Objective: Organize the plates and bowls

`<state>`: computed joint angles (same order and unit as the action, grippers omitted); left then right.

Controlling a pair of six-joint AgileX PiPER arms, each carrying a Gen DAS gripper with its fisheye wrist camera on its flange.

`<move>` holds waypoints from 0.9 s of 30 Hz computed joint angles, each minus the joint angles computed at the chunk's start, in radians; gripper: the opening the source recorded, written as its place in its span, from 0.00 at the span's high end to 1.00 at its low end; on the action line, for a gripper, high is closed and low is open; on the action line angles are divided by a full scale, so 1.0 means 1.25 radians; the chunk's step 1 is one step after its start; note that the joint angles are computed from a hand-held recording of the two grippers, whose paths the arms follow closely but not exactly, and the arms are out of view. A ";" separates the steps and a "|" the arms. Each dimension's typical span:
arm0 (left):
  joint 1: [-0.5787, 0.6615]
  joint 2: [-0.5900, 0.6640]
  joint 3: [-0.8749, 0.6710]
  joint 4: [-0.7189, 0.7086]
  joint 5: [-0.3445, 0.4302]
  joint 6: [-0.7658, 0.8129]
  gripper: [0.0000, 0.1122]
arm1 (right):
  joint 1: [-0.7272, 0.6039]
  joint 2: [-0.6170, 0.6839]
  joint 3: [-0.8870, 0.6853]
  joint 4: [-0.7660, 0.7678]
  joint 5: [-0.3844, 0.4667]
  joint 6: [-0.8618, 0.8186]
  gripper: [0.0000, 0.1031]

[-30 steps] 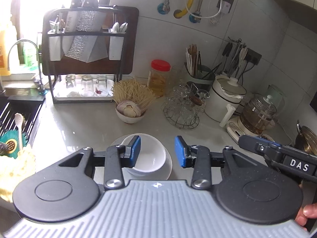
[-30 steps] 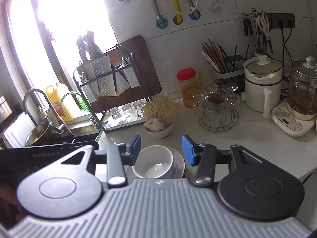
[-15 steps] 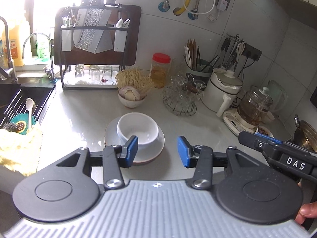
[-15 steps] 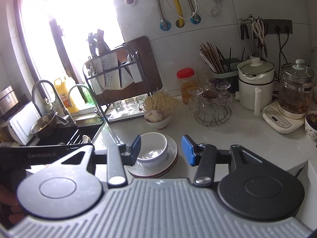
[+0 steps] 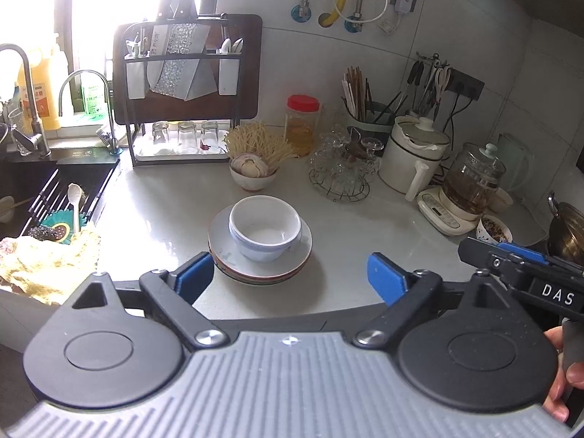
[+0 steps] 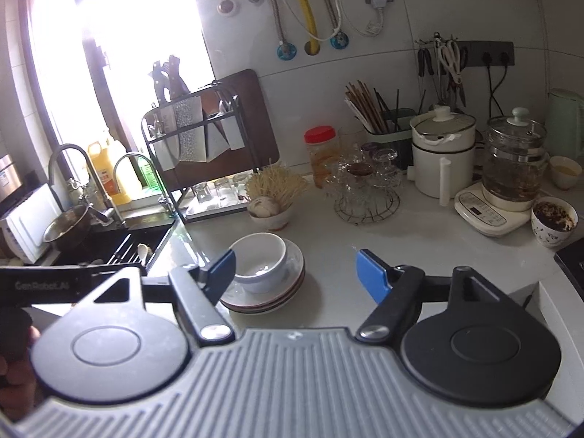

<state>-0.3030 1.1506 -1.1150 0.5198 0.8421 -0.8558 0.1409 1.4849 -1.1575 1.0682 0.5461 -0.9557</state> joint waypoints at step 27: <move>-0.146 -0.020 0.021 0.104 0.183 -0.144 0.11 | -0.055 -0.023 0.047 0.040 0.042 -0.088 0.00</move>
<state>-0.4857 1.1252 -1.0893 0.6496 1.0712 -1.0357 0.0718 1.4556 -1.0993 1.1178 0.5992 -1.0651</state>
